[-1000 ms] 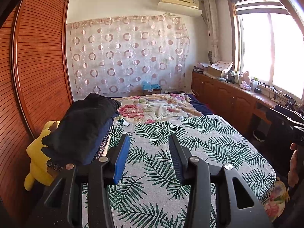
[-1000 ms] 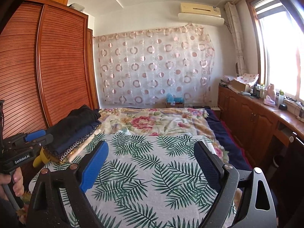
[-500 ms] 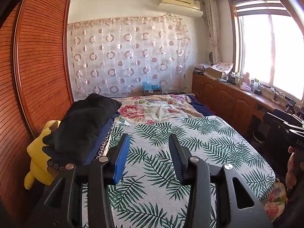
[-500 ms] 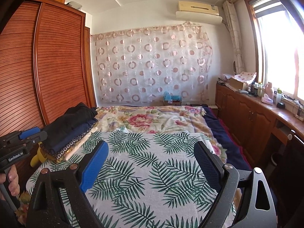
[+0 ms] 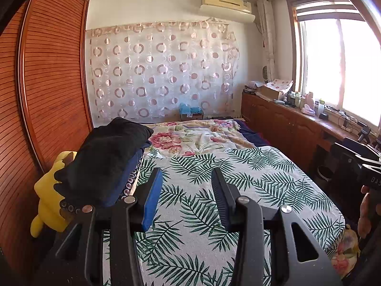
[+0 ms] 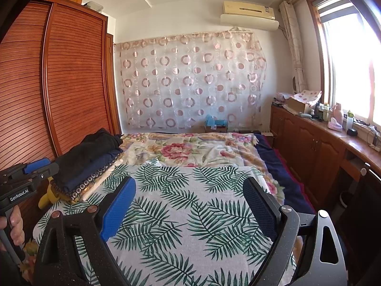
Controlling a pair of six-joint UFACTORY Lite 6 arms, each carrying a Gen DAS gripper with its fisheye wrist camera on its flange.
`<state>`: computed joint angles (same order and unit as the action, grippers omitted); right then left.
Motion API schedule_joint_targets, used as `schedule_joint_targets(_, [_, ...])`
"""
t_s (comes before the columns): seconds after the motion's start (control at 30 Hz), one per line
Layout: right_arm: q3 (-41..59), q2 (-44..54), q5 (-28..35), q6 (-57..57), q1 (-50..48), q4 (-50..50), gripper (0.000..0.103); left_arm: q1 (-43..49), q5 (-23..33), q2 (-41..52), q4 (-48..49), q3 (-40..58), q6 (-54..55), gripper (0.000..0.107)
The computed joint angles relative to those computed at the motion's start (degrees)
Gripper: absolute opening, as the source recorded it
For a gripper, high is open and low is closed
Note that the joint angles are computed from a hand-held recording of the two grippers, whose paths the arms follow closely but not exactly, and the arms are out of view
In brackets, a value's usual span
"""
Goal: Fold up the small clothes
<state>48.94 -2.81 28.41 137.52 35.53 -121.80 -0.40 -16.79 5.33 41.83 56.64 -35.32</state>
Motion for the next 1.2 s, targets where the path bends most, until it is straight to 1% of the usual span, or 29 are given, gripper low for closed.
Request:
schedule_joint_targets(0.47, [-1.39,-1.27,-1.73,2.57,-2.2,-4.1,0.092,0.1,-0.3,-0.18,-0.11,-0.3,0.13,0.044])
schedule_joint_targets(1.2, [-2.37,-2.09,-2.58,4.34,-3.48,-6.76,0.092,0.15,-0.37,-0.15,-0.02,-0.23,0.04,0.044])
